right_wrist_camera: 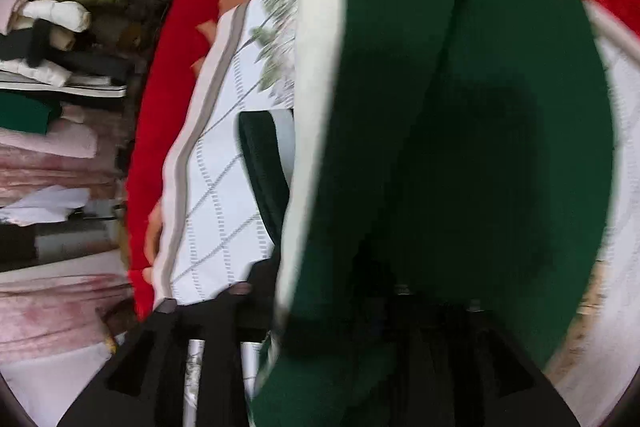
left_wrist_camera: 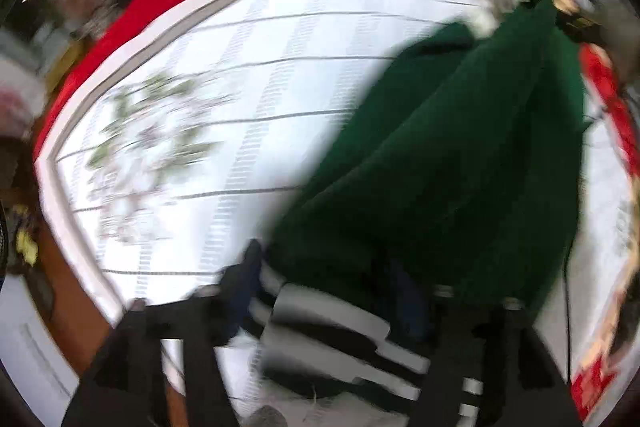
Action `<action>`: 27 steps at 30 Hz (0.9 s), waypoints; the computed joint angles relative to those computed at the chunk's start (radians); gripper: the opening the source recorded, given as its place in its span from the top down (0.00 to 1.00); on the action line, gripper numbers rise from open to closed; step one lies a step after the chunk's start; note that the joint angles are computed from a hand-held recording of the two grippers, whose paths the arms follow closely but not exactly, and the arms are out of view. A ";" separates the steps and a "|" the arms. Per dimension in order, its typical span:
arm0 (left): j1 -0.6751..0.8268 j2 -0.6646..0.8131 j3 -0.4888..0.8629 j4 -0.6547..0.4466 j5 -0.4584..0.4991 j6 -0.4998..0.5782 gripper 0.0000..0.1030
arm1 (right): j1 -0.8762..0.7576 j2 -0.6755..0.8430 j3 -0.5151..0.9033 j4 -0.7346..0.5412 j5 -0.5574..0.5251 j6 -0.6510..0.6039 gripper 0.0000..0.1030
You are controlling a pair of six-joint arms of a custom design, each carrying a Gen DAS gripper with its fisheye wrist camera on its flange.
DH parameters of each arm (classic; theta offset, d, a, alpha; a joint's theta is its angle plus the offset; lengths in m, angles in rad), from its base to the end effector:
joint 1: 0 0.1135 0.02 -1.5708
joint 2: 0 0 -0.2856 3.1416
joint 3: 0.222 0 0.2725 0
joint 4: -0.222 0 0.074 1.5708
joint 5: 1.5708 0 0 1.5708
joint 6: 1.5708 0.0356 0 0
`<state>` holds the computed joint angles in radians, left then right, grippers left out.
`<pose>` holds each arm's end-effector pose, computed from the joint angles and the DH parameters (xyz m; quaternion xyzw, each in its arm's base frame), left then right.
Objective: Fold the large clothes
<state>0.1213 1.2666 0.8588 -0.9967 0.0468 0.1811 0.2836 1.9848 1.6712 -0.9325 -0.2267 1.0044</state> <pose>0.2190 0.0250 0.2276 0.0317 0.9958 -0.0105 0.0856 0.4211 0.1311 0.2470 0.3287 0.9240 0.1857 0.0614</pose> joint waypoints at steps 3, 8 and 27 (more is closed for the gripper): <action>0.153 0.059 0.007 0.029 0.007 0.070 0.07 | -0.030 -0.156 -0.261 0.295 -0.153 0.031 0.46; 0.195 0.040 0.038 -0.040 0.023 0.103 0.06 | -0.120 -0.454 -0.501 0.281 -0.126 -0.056 0.34; -0.048 0.019 -0.106 0.165 -0.177 -0.002 0.02 | -0.568 -0.629 -1.137 0.831 -0.361 0.013 0.83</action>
